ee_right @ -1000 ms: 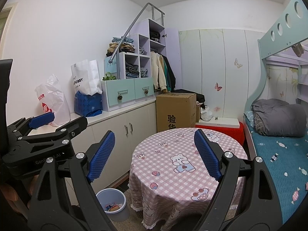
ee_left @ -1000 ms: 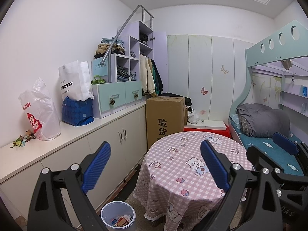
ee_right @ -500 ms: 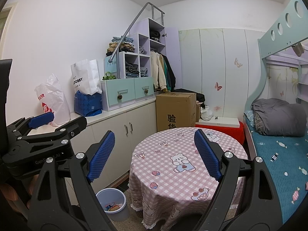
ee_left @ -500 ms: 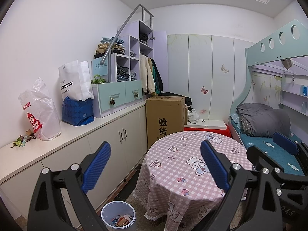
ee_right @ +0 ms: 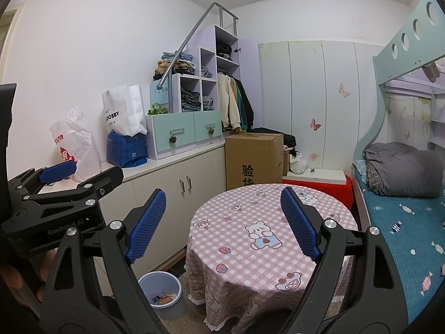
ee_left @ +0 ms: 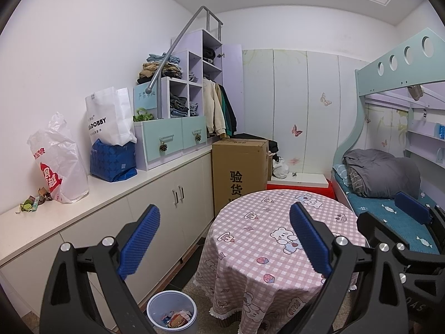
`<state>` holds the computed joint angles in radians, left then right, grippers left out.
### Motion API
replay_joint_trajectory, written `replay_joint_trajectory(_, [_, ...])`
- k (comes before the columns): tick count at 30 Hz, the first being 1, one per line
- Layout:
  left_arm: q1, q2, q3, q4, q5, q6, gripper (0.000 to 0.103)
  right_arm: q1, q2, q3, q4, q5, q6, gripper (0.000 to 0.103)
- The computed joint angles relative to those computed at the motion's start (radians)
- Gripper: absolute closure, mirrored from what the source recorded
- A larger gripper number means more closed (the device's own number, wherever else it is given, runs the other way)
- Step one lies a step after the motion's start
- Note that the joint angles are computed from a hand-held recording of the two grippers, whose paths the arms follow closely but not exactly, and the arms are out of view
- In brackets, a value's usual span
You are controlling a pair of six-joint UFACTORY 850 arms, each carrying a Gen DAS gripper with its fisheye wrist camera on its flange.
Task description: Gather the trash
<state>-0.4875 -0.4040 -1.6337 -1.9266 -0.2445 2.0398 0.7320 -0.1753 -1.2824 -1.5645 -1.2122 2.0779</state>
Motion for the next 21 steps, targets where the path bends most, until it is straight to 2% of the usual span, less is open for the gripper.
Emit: replay_joint_trajectory(21, [0.005, -0.009, -0.015, 0.060, 0.002, -0.055, 0.010, -0.014, 0.015, 0.034, -0.006, 0.020, 0.016, 0.019])
